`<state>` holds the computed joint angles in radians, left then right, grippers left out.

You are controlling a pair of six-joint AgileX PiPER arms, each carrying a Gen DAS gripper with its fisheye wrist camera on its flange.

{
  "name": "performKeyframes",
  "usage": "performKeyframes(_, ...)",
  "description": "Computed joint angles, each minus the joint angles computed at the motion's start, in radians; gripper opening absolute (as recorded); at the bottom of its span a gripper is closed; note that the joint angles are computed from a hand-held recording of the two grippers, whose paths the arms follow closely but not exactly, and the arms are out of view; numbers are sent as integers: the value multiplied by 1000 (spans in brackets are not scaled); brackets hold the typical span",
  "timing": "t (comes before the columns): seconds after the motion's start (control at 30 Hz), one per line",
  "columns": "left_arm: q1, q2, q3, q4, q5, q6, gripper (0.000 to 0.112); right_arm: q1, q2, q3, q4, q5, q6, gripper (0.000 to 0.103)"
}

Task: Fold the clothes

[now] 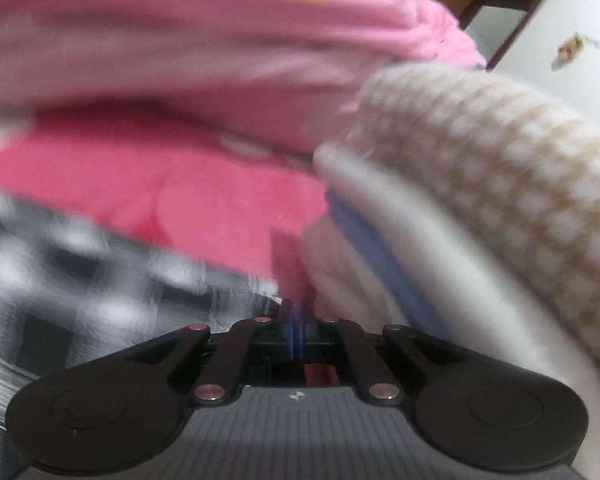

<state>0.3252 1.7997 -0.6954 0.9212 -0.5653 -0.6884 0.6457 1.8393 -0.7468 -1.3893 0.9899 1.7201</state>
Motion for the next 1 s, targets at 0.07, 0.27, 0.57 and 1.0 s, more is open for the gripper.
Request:
performKeyframes(0.07, 0, 1, 0, 1, 0, -1, 54, -13, 16, -6, 31, -8, -27, 4)
performKeyframes(0.27, 0, 3, -3, 2, 0, -3, 54, 140, -66, 39, 78, 89, -85, 42)
performKeyframes(0.57, 0, 4, -3, 4, -1, -7, 54, 220, -200, 24, -17, -62, -285, 44)
performKeyframes(1.0, 17, 10, -10, 47, -22, -60, 54, -40, -184, -136, 458, -642, -920, 38)
